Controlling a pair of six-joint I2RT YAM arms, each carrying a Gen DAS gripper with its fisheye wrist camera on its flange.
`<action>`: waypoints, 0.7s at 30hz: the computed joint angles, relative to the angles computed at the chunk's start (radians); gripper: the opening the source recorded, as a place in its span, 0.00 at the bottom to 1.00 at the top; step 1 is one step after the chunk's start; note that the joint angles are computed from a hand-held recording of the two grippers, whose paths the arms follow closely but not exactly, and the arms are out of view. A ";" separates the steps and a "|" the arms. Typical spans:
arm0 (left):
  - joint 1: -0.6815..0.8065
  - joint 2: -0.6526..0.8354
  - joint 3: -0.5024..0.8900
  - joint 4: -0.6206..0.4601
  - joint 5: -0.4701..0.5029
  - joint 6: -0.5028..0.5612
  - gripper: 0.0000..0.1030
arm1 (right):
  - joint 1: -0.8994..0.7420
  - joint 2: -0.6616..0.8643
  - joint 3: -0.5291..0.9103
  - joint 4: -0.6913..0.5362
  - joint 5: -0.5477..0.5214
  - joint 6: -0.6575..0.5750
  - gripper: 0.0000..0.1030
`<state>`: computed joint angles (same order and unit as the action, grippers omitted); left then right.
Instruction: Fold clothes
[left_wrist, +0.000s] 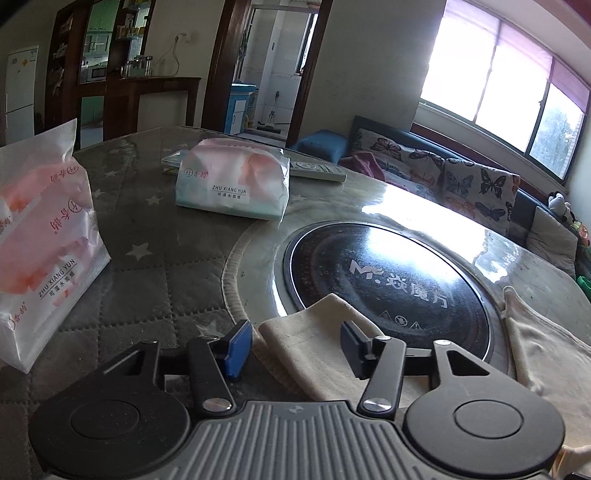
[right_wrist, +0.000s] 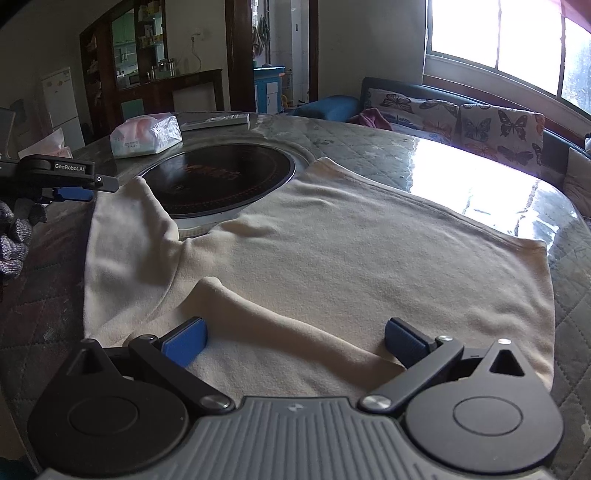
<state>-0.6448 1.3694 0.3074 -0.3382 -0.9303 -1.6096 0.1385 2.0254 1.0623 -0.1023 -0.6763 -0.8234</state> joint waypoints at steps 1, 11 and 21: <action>0.006 0.004 -0.002 0.010 0.000 0.008 0.50 | 0.000 0.000 0.000 0.000 0.000 0.000 1.00; 0.032 -0.045 -0.038 0.062 0.001 0.059 0.07 | 0.005 -0.006 -0.002 0.000 0.002 -0.001 0.99; -0.193 -0.272 0.051 0.009 -0.139 0.165 0.05 | -0.042 -0.077 -0.037 0.001 -0.067 0.001 0.91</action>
